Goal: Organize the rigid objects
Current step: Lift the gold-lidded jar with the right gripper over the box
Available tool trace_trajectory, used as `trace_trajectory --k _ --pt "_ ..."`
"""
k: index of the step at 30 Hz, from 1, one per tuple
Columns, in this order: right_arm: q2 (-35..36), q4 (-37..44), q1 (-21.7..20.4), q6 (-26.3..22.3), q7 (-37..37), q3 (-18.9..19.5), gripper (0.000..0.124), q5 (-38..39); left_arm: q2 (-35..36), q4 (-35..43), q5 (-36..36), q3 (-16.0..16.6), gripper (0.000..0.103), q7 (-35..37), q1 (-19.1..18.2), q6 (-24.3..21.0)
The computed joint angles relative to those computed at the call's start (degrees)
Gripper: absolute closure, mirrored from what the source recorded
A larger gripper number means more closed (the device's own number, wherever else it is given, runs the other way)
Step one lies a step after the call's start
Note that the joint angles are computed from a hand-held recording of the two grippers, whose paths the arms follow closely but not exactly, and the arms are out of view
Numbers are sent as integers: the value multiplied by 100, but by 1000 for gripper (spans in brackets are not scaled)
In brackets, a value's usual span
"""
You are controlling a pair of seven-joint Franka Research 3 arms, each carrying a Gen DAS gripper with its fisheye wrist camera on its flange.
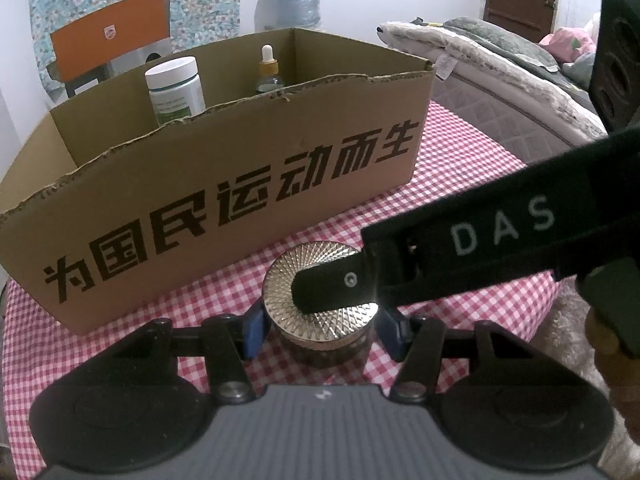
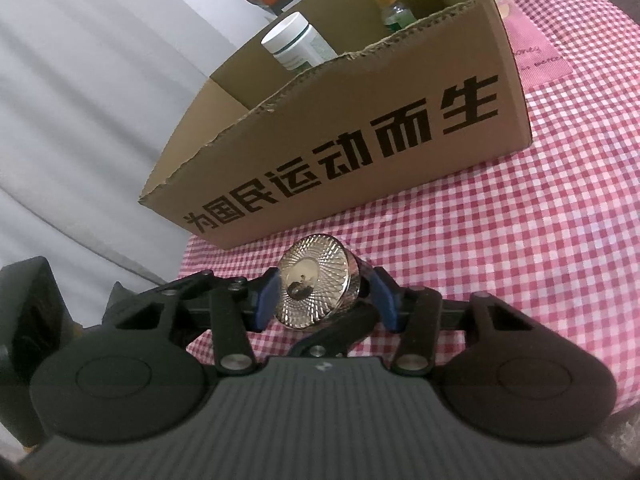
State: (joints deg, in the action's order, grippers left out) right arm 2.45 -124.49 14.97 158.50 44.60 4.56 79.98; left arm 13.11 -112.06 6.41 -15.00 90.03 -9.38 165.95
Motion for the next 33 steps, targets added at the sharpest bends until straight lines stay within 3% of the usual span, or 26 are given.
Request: trace_trajectory --k 11,22,33 --pt "-32 -27 20 47 55 7 81 -125 -93 -64 -131 -16 46 13 26 -70" --pt "-309 -163 136 207 -44 4 81 -157 -403 -309 -10 67 46 -197 -53 152" --pt "-1030 -400 385 469 -903 -95 81 524 -992 -514 661 267 46 -850 -206 493"
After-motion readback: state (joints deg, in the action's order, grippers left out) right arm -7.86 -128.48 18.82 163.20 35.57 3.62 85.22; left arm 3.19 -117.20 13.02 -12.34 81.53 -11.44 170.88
